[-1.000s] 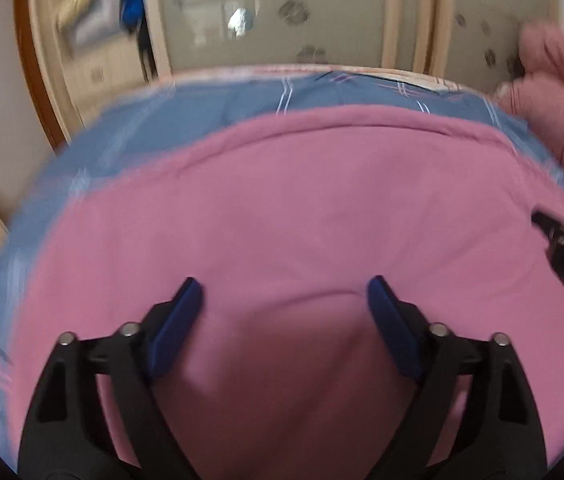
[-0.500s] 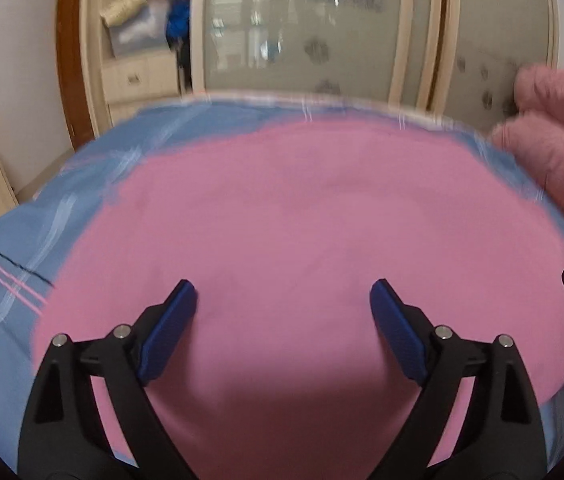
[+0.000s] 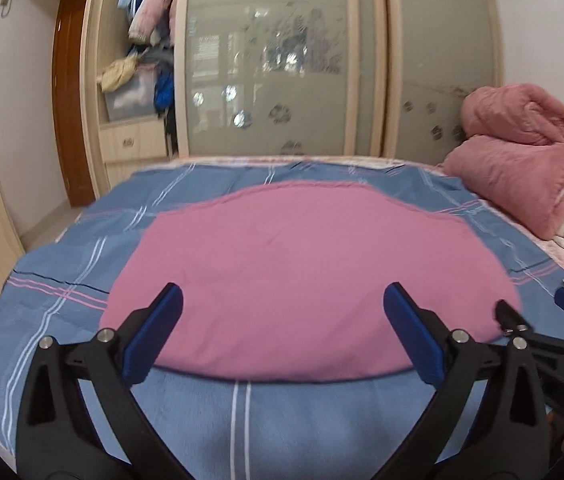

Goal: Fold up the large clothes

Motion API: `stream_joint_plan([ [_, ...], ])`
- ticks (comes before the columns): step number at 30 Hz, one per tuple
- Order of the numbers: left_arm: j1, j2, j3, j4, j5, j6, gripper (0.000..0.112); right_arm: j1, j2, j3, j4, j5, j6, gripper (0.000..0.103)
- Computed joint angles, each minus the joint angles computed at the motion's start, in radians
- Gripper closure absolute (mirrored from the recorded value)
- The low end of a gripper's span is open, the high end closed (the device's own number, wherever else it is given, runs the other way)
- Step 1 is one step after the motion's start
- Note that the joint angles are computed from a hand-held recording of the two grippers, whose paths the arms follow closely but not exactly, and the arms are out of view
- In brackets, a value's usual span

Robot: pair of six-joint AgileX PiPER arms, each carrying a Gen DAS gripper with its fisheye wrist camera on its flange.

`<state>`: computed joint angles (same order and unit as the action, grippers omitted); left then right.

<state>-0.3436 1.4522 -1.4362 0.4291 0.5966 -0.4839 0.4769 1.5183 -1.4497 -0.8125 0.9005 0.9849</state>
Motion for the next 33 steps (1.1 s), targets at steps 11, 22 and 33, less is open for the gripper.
stream_joint_plan([
  [11,-0.184,-0.207,0.145,0.206,0.166,-0.231,0.012,0.188,-0.166,0.067,-0.116,0.19,0.094,0.002],
  [22,-0.307,-0.304,0.181,0.303,0.262,-0.308,0.012,0.284,-0.215,0.081,-0.161,0.294,0.14,0.002],
  [33,-0.318,-0.322,0.18,0.304,0.275,-0.299,0.012,0.315,-0.213,0.078,-0.178,0.317,0.143,0.002],
])
